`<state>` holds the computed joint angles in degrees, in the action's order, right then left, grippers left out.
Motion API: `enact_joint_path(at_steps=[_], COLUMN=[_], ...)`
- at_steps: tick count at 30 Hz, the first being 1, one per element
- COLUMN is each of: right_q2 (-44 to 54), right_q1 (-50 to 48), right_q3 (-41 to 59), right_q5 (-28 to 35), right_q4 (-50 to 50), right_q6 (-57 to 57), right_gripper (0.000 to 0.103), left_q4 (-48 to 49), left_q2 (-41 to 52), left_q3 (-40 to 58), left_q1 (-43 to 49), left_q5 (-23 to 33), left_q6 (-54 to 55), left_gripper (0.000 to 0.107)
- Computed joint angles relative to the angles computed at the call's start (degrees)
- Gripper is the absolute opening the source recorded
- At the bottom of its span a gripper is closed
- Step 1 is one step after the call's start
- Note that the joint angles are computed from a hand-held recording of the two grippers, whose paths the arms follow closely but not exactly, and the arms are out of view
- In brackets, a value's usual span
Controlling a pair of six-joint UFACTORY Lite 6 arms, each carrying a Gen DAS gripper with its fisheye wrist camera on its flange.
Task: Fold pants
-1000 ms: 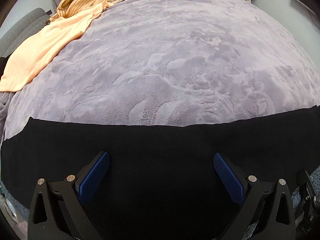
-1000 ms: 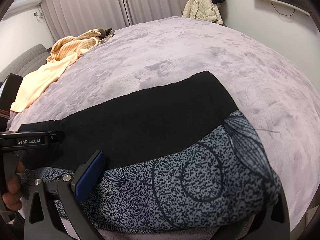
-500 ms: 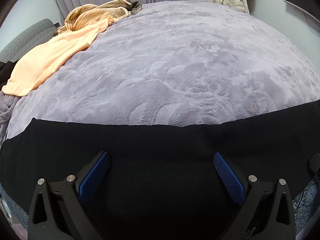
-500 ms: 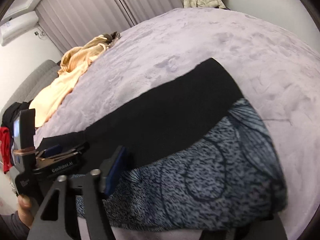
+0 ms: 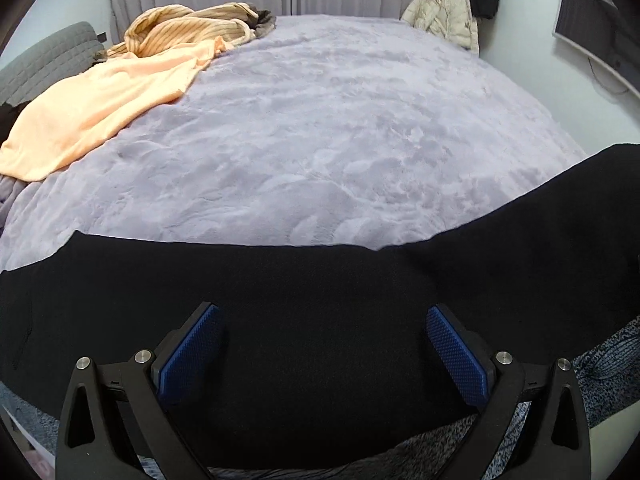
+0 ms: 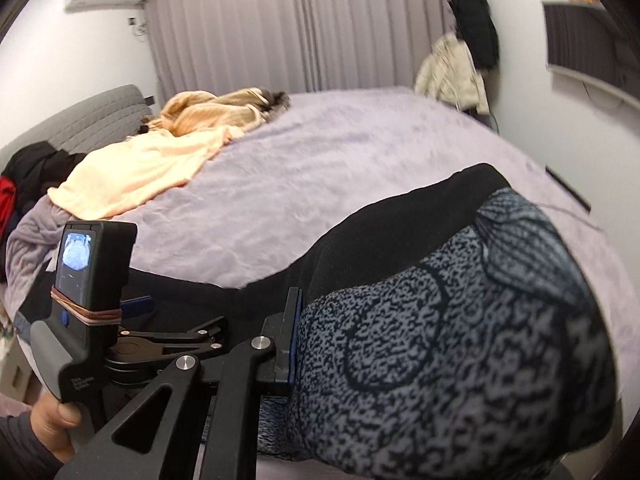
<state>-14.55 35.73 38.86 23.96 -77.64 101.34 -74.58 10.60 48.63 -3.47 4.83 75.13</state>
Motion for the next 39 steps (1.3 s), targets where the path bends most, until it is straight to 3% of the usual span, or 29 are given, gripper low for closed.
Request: enact_joint_path(at_steps=[3,5,9,16,19,22,24,26,27,33,35,39], right_q2=[2.6,7.1,20.9,51.6,66.8,79.1,82.8,81.2,78.3,47.8,40.6,34.4], right_q1=[8.8,13.8,21.2,27.8,29.8,30.7,32.8,34.3,35.1,32.2,32.8,37.8], right_q3=[6.0,10.9,22.8,53.3,71.3,87.5,92.9,91.2,87.8,53.9,44.6,30.9], right_q5=[7.3,10.9,14.8,17.4,23.3,28.3,32.5,32.7,32.1,15.0,18.0,31.9], right_q4=[1.0,0.5,-0.7,8.2,15.0,24.2,22.1,20.4,19.2,26.9,20.1,12.9], right_q6=[-1.8,-1.9,-2.8,-19.3,-31.3,-45.1,-47.5,-48.0,-46.9,-40.8,-31.9,-20.8], right_gripper=[0.014,0.014,0.014,0.014,0.015,0.032,0.042,0.073,0.079,0.083,0.089,0.091], left_q4=[-3.6,5.1,13.1,15.9,18.5,21.9,21.7,21.0,20.1,17.9,18.2,19.7], left_q2=[-3.9,-2.0,5.8,12.9,18.3,23.1,23.3,21.6,19.8,7.5,3.1,-4.6], left_q3=[-0.6,2.8,10.5,19.4,26.7,32.9,33.0,31.1,29.2,18.8,15.1,7.5], left_q1=[10.6,18.3,30.6,46.2,51.5,54.6,55.0,54.2,53.4,49.6,47.6,41.1], left_q5=[9.5,16.8,25.9,29.3,31.0,33.4,34.4,35.0,35.3,39.3,39.4,39.0], left_q6=[7.1,1.4,-2.0,-0.7,-4.2,-9.0,-8.5,-6.6,-4.7,3.2,2.5,2.1], left_gripper=[0.103,0.103,0.103,0.103,0.103,0.103,0.103,0.103,0.103,0.103,0.103,0.103])
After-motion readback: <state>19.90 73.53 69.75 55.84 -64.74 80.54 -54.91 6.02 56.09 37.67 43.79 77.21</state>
